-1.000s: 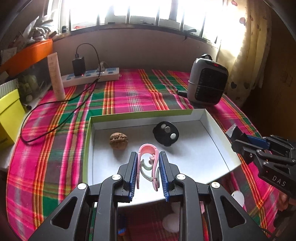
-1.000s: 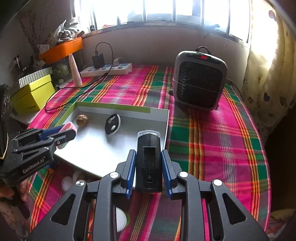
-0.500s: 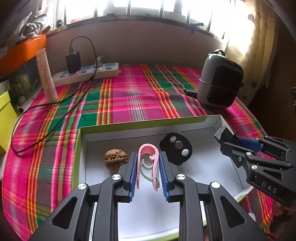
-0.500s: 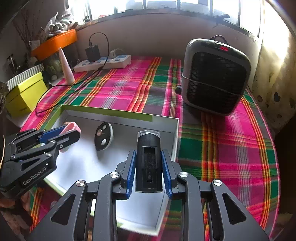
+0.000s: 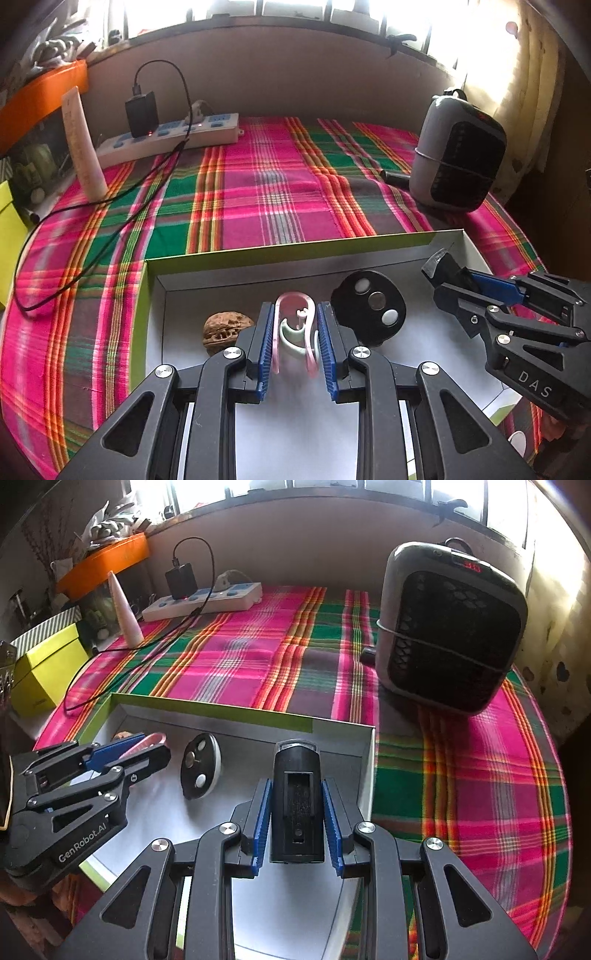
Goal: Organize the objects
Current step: 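Carry the pink clip with the left gripper while the right carries the flashlight into the tray, then open both grippers to drop the pink clip and flashlight in the tray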
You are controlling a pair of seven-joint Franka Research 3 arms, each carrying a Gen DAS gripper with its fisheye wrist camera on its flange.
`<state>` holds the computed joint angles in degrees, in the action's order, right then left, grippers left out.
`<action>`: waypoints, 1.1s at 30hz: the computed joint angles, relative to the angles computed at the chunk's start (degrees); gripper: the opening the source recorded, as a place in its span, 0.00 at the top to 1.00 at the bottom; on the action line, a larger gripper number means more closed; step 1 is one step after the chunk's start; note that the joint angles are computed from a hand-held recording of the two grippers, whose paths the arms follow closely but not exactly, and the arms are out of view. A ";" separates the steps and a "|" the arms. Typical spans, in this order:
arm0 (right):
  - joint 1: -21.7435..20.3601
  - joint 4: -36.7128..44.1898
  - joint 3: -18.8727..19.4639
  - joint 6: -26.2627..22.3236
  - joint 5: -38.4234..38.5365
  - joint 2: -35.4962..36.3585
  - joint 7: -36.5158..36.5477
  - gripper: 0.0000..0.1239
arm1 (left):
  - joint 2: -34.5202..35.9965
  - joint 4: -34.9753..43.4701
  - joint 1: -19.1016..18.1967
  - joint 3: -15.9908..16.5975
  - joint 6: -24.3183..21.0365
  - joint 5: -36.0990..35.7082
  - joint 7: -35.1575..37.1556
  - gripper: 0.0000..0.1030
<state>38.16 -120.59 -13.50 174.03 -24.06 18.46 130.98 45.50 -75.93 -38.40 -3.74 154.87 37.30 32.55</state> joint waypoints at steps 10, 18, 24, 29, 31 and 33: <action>-0.04 1.30 0.64 -1.11 -0.40 0.98 -0.22 0.77 | 1.02 1.20 0.00 -0.22 -0.85 -0.19 0.84 0.79; 0.47 1.82 0.22 -1.53 -1.54 1.41 0.53 0.77 | 1.10 1.24 -0.22 0.06 -0.90 -0.42 0.90 0.79; 0.79 2.27 0.02 -2.15 -2.60 1.70 1.10 0.77 | 1.21 1.37 -0.18 0.05 -0.84 -0.48 1.09 0.79; -0.14 2.32 1.08 -2.21 -2.14 1.73 0.32 0.77 | 1.20 1.43 -0.23 0.07 -1.07 -0.52 1.09 0.78; 0.03 2.15 0.91 -1.92 -2.13 1.68 0.57 0.77 | 1.19 1.44 -0.22 0.09 -1.18 -0.55 1.03 0.77; 0.11 1.97 0.83 -1.74 -1.97 1.59 0.58 0.77 | 1.08 1.35 -0.21 0.08 -1.45 -0.61 0.92 0.70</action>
<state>38.27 -118.62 -12.67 172.29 -26.04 20.05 131.55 46.59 -74.58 -38.61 -3.67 153.42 36.69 33.47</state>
